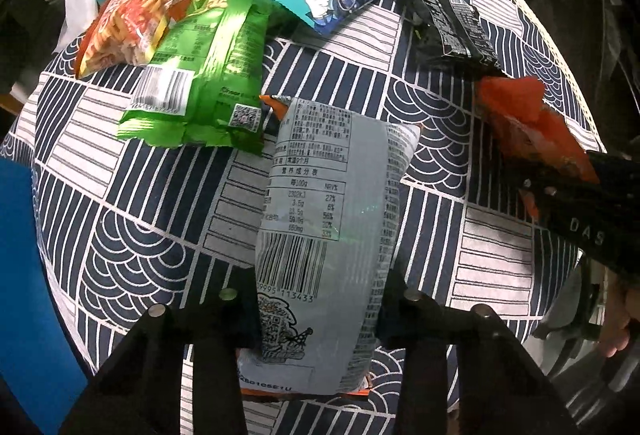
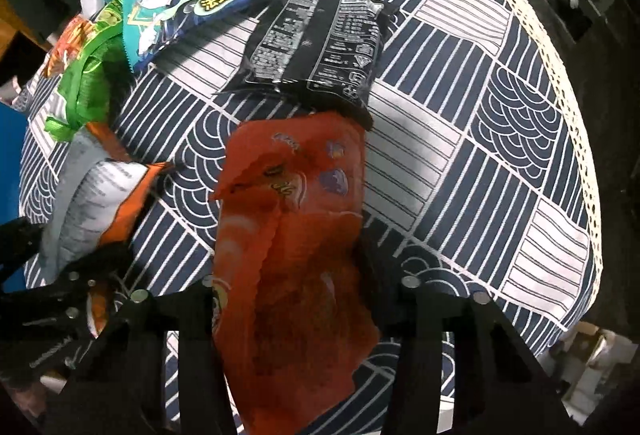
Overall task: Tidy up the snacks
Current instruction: 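Grasp the white printed bag with the left gripper while the right grasps the orange bag, then carry the white bag and orange bag over the box and release both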
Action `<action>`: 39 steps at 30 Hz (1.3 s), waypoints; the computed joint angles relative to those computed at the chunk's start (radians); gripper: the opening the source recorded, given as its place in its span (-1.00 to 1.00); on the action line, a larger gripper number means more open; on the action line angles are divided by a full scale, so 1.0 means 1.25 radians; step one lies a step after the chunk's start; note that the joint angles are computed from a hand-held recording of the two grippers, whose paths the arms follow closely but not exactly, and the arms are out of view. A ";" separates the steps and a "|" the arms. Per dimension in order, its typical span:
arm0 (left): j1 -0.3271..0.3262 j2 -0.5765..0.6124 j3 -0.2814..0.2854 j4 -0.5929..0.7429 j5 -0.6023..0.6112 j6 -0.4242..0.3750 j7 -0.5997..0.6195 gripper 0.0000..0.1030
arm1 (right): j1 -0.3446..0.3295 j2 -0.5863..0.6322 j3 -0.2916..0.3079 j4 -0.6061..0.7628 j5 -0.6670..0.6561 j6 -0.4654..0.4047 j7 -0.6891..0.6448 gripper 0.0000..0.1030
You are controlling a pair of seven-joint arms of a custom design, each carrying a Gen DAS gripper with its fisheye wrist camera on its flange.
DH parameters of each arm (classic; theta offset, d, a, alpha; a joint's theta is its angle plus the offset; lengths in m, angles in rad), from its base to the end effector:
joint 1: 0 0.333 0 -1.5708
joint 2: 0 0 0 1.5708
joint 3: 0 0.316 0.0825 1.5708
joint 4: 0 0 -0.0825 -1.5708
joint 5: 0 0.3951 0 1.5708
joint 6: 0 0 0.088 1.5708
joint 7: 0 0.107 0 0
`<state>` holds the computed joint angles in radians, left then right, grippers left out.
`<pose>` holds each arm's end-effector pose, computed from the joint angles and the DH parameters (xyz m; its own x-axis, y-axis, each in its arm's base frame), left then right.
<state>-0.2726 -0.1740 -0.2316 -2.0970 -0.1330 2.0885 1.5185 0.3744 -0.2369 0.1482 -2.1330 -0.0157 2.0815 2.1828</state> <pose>0.4595 -0.2669 0.5062 -0.3900 -0.9161 0.0929 -0.9147 0.3738 -0.1540 0.4431 0.2595 0.5211 -0.0779 -0.9949 -0.0637 -0.9803 0.0881 -0.1770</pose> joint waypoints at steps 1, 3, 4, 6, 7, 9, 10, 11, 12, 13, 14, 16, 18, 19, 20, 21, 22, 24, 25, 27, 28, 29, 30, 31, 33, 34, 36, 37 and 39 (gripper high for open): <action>0.000 -0.002 0.000 -0.003 -0.001 0.001 -0.001 -0.23 | 0.000 -0.002 0.001 -0.001 -0.002 -0.001 0.003 -0.34; 0.002 -0.013 0.006 -0.008 -0.010 -0.001 0.003 -0.24 | -0.001 -0.012 -0.002 -0.009 0.006 0.007 0.009 -0.38; 0.004 -0.016 0.008 -0.008 -0.015 -0.002 0.003 -0.24 | -0.002 -0.020 -0.003 -0.015 0.009 0.010 0.010 -0.38; 0.006 -0.027 0.013 -0.010 -0.026 -0.001 0.007 -0.24 | -0.006 -0.043 -0.007 -0.028 0.011 0.013 0.004 -0.38; 0.007 -0.032 0.015 -0.011 -0.032 -0.003 0.010 -0.24 | -0.007 -0.048 -0.008 -0.030 0.015 0.015 0.002 -0.38; 0.011 -0.046 0.020 -0.013 -0.041 -0.004 0.014 -0.25 | -0.007 -0.061 -0.008 -0.034 0.025 0.022 0.002 -0.38; 0.012 -0.054 0.021 -0.014 -0.043 -0.005 0.014 -0.25 | -0.007 -0.068 -0.007 -0.034 0.028 0.025 0.002 -0.38; 0.013 -0.062 0.022 -0.017 -0.045 -0.005 0.014 -0.25 | -0.006 -0.076 -0.005 -0.034 0.031 0.029 0.000 -0.38; 0.015 -0.073 0.024 -0.020 -0.046 -0.007 0.014 -0.25 | -0.005 -0.084 -0.006 -0.033 0.034 0.030 -0.005 -0.38; 0.016 -0.080 0.024 -0.020 -0.046 -0.011 0.010 -0.25 | -0.005 -0.086 -0.006 -0.031 0.037 0.032 -0.009 -0.38; 0.018 -0.084 0.026 -0.019 -0.047 -0.014 0.010 -0.25 | -0.003 -0.092 -0.005 -0.029 0.042 0.032 -0.011 -0.38; 0.024 -0.098 0.031 -0.019 -0.046 -0.020 0.009 -0.25 | 0.001 -0.096 -0.001 -0.020 0.049 0.035 -0.015 -0.38; 0.024 -0.128 0.026 -0.028 -0.046 -0.026 -0.006 -0.25 | 0.005 -0.099 0.004 -0.007 0.051 0.035 -0.018 -0.38; 0.025 -0.136 0.028 -0.029 -0.044 -0.025 -0.007 -0.25 | 0.006 -0.098 0.006 0.002 0.051 0.032 -0.019 -0.38; 0.026 -0.149 0.032 -0.033 -0.044 -0.025 -0.008 -0.25 | 0.007 -0.095 0.009 0.006 0.049 0.036 -0.020 -0.38; 0.029 -0.161 0.037 -0.035 -0.045 -0.024 -0.008 -0.25 | 0.009 -0.098 0.012 0.010 0.049 0.036 -0.018 -0.38; 0.031 -0.170 0.041 -0.037 -0.049 -0.024 -0.009 -0.25 | 0.013 -0.098 0.018 0.013 0.048 0.040 -0.012 -0.38; 0.036 -0.184 0.047 -0.036 -0.050 -0.024 -0.011 -0.25 | 0.018 -0.090 0.024 0.032 0.044 0.042 -0.010 -0.38; 0.039 -0.185 0.045 -0.033 -0.046 -0.019 -0.016 -0.25 | 0.020 -0.092 0.026 0.034 0.041 0.042 -0.010 -0.38; 0.044 -0.201 0.047 -0.030 -0.038 -0.020 -0.022 -0.25 | 0.026 -0.096 0.030 0.042 0.039 0.043 -0.011 -0.38; 0.045 -0.195 0.041 -0.026 -0.035 -0.013 -0.033 -0.25 | 0.029 -0.094 0.031 0.048 0.038 0.045 -0.013 -0.38; 0.047 -0.206 0.048 -0.027 -0.038 -0.015 -0.032 -0.25 | 0.032 -0.092 0.033 0.056 0.036 0.044 -0.014 -0.38; 0.047 -0.209 0.049 -0.027 -0.039 -0.013 -0.035 -0.25 | 0.034 -0.089 0.035 0.064 0.033 0.042 -0.016 -0.38; 0.049 -0.216 0.051 -0.029 -0.038 -0.012 -0.038 -0.25 | 0.037 -0.086 0.037 0.072 0.031 0.042 -0.019 -0.38; 0.053 -0.229 0.054 -0.031 -0.034 -0.010 -0.038 -0.25 | 0.042 -0.078 0.040 0.088 0.029 0.042 -0.024 -0.38; 0.056 -0.237 0.056 -0.033 -0.029 -0.010 -0.038 -0.25 | 0.044 -0.074 0.041 0.095 0.029 0.043 -0.025 -0.38; 0.059 -0.251 0.061 -0.037 -0.028 -0.009 -0.037 -0.25 | 0.050 -0.067 0.043 0.108 0.027 0.042 -0.029 -0.38; 0.060 -0.255 0.065 -0.038 -0.031 -0.011 -0.036 -0.25 | 0.052 -0.062 0.046 0.117 0.024 0.041 -0.030 -0.38; 0.064 -0.266 0.072 -0.039 -0.035 -0.013 -0.034 -0.25 | 0.058 -0.051 0.051 0.137 0.019 0.040 -0.032 -0.38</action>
<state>-0.1926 -0.5066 -0.1420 -2.1454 -0.1772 2.0725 1.4757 0.4466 -0.3011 0.2115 -1.9620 0.0085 2.1311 2.1424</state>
